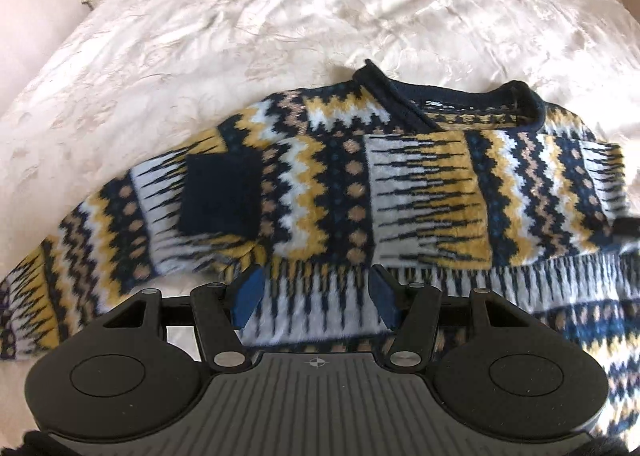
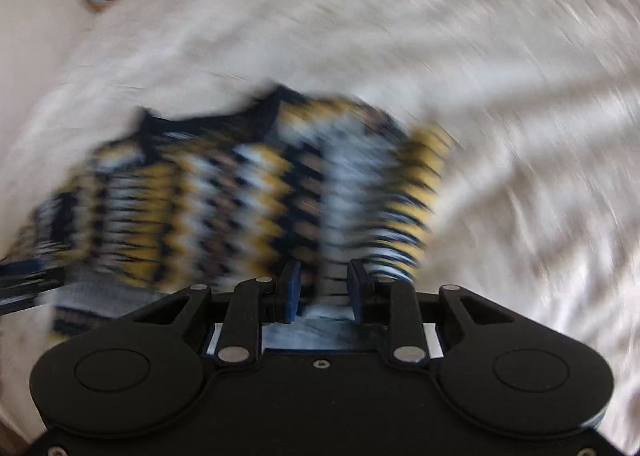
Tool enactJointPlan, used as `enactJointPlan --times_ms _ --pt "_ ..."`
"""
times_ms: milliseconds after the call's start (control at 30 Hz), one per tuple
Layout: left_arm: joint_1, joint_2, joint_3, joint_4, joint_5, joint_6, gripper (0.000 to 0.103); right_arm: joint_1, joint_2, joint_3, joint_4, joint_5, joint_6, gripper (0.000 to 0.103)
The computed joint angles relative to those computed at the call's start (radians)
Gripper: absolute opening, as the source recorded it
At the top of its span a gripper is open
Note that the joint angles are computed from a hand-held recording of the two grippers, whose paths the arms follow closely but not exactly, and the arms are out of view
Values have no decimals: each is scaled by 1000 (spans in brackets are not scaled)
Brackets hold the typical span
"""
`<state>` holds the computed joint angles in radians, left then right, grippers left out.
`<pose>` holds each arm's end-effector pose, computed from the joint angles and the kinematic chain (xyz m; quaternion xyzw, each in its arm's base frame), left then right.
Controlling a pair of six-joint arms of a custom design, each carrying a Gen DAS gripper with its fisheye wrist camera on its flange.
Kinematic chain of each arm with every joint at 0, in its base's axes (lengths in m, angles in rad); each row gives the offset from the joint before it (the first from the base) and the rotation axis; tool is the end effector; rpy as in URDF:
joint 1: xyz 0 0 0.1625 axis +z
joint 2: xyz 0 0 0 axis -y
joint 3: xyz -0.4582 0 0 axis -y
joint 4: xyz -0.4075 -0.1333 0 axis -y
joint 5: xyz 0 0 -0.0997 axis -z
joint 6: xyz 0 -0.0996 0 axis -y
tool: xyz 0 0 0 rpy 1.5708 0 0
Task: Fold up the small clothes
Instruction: 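Move the left gripper to the other sleeve's navy cuff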
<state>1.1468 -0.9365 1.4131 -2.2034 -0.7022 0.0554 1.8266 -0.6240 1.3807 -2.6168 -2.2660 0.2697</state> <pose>-0.1145 -0.7625 0.2966 0.1829 0.8863 -0.1464 0.3994 0.2660 -0.7424 0.1056 -0.0556 -0.9300 0.2184 0.2903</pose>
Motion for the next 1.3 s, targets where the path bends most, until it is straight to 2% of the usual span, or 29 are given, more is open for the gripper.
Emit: enactJointPlan --times_ms 33,100,233,267,367,400,500,733,833,1000,1133,1167,1233,1300 --pt "-1 -8 12 -6 3 -8 56 -9 3 4 19 -32 22 20" --pt "-5 -30 35 -5 15 -25 56 -17 0 23 -5 -42 13 20" --pt "-13 -76 87 -6 51 -73 56 1 14 5 -12 -67 -28 34" --pt "-15 -88 98 8 57 -96 56 9 20 0 -18 -79 -39 36" --pt "-21 -119 115 83 63 -182 56 37 25 14 -84 -98 -109 52" --pt "-23 -130 124 101 61 -207 56 49 25 26 -107 -95 -128 56" --pt "-29 -161 163 135 38 -257 56 74 10 66 -122 -53 -156 62" --pt "-49 -220 290 201 38 -275 56 112 -7 160 -3 -16 -131 65" --pt "-49 -246 339 259 46 -292 57 128 -19 207 78 -42 -105 67" --pt "-51 -293 418 231 88 -295 58 130 -60 300 83 -76 -50 68" --pt "-50 -300 402 248 68 -317 57 129 -82 322 63 -58 -57 70" --pt "-44 -304 396 237 43 -310 57 131 -87 326 53 -50 -61 71" --pt "-27 -309 394 203 -11 -307 59 130 -89 324 37 -33 -72 80" --pt "-5 -317 385 179 -66 -299 67 137 -84 302 54 -25 -70 82"
